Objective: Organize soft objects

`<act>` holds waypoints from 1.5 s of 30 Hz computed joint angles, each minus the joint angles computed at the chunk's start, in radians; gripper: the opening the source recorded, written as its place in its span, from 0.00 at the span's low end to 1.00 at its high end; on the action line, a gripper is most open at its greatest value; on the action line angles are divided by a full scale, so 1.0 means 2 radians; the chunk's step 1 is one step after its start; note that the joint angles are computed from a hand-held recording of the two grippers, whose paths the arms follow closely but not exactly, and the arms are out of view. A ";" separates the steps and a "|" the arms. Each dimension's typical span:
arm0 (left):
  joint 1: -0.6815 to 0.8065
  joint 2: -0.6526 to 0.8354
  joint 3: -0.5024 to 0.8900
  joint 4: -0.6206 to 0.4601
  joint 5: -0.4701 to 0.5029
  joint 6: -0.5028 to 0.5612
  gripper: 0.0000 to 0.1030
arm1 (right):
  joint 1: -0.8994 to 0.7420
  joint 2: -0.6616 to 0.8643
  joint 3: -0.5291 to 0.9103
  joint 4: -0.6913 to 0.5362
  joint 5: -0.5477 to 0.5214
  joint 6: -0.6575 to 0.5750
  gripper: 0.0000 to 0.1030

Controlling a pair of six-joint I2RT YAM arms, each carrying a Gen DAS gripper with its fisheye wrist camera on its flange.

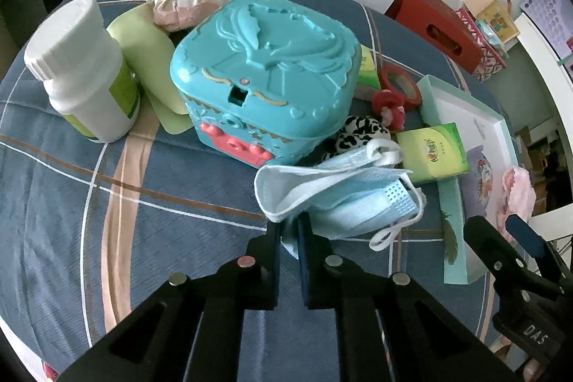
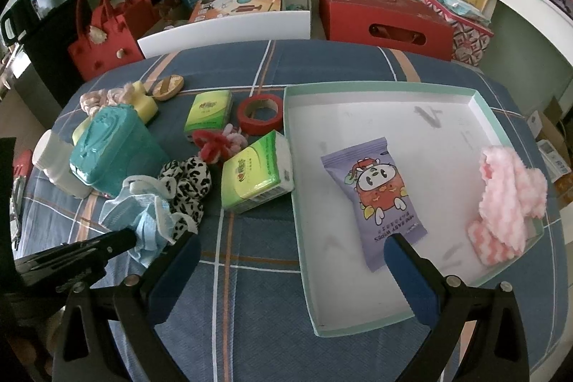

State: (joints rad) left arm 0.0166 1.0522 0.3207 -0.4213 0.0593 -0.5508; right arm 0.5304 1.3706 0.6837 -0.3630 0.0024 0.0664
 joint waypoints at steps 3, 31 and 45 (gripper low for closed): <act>-0.002 -0.025 0.000 -0.016 -0.004 0.000 0.07 | -0.002 0.001 0.000 0.002 -0.002 -0.002 1.00; 0.052 -0.237 0.042 -0.186 0.018 0.034 0.03 | 0.011 0.007 0.001 0.008 0.034 -0.024 1.00; 0.083 -0.184 0.026 -0.165 0.044 0.057 0.02 | 0.033 0.012 -0.001 0.014 0.049 -0.035 1.00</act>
State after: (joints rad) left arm 0.1827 0.6844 0.3722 -0.7511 0.1468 -0.4371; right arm 0.5959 1.3946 0.6818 -0.3359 0.1000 -0.0031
